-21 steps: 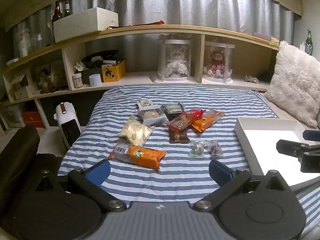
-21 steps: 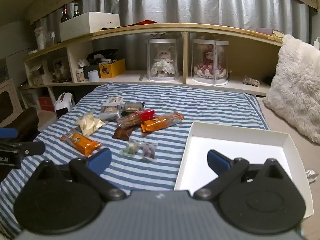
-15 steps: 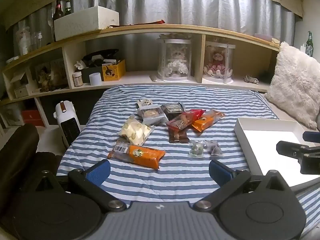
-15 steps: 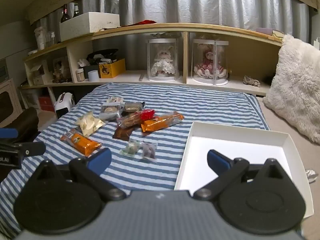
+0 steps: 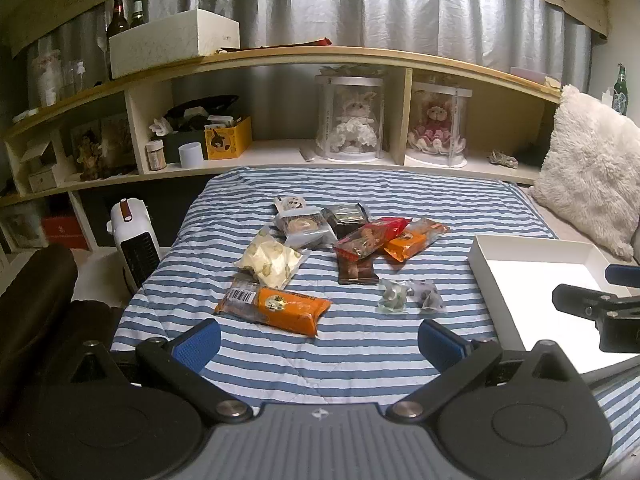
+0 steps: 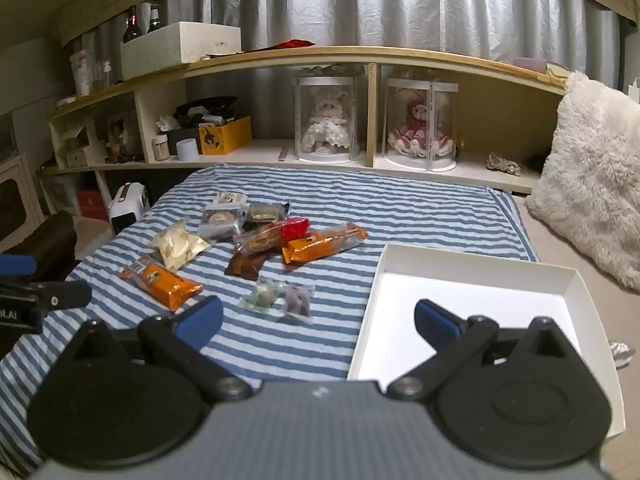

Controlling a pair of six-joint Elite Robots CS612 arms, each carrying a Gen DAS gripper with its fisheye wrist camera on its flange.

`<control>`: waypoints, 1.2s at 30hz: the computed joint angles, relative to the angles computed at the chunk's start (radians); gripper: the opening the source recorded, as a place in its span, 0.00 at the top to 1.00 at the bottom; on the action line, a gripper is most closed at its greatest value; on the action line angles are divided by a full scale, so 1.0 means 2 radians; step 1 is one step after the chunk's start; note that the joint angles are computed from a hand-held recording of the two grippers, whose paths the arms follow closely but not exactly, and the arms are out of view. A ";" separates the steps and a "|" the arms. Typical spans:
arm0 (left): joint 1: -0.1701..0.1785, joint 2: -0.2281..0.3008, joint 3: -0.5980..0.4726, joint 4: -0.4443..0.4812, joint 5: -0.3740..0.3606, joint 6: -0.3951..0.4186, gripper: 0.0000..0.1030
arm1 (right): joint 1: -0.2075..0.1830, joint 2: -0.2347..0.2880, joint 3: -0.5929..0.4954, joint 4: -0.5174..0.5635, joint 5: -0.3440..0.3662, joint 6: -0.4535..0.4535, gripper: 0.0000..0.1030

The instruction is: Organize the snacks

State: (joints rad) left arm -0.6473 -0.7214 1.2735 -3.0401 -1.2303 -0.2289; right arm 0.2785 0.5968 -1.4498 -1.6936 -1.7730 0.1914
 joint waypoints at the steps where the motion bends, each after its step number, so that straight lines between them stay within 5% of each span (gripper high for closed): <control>1: 0.000 0.001 0.001 -0.001 0.000 -0.002 0.00 | 0.000 0.000 0.000 0.000 0.000 0.000 0.00; 36: 0.001 0.002 0.001 0.000 -0.002 -0.004 0.00 | -0.002 0.002 -0.002 0.003 -0.001 -0.010 0.00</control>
State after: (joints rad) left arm -0.6447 -0.7176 1.2751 -3.0392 -1.2352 -0.2366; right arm 0.2744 0.5998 -1.4531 -1.6878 -1.7751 0.1724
